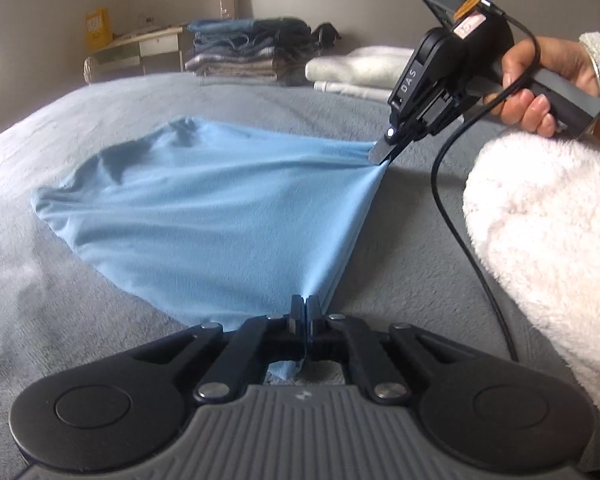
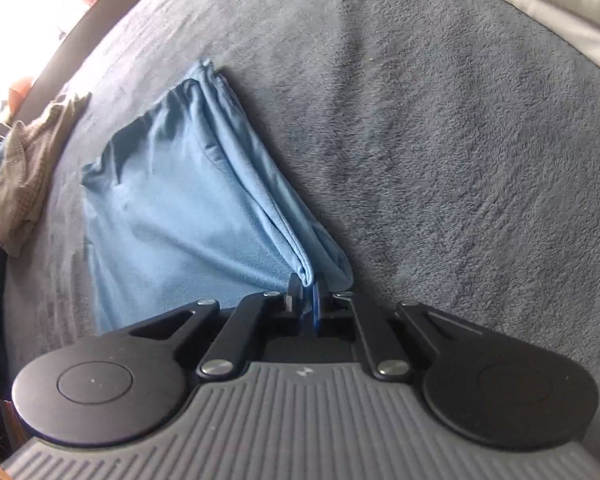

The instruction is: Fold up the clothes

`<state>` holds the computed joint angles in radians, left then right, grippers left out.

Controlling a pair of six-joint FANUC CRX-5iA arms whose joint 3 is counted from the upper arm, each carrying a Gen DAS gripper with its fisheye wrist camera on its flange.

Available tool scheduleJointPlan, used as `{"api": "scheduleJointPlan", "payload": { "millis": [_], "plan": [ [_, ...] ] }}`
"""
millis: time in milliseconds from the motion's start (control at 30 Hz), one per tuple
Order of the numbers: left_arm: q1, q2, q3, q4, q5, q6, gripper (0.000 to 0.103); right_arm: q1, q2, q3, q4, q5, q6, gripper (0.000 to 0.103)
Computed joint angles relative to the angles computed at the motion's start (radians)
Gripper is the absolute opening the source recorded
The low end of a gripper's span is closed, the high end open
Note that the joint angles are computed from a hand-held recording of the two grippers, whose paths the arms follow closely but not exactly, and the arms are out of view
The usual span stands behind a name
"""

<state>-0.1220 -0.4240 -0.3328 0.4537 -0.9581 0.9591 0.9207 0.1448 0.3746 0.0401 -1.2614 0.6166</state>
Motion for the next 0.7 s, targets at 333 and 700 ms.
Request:
{"api": "scheduleJointPlan", "payload": {
  "millis": [333,700],
  "plan": [
    [0.118,-0.05,-0.051,0.212,-0.068,-0.023,0.05,0.027,-0.018,-0.012,0.123,-0.016,-0.062,0.021],
    [0.19,-0.086,-0.042,0.164,-0.127,0.077,0.044,0.048,0.014,0.017,0.162,0.129,0.058,0.021]
  ]
}}
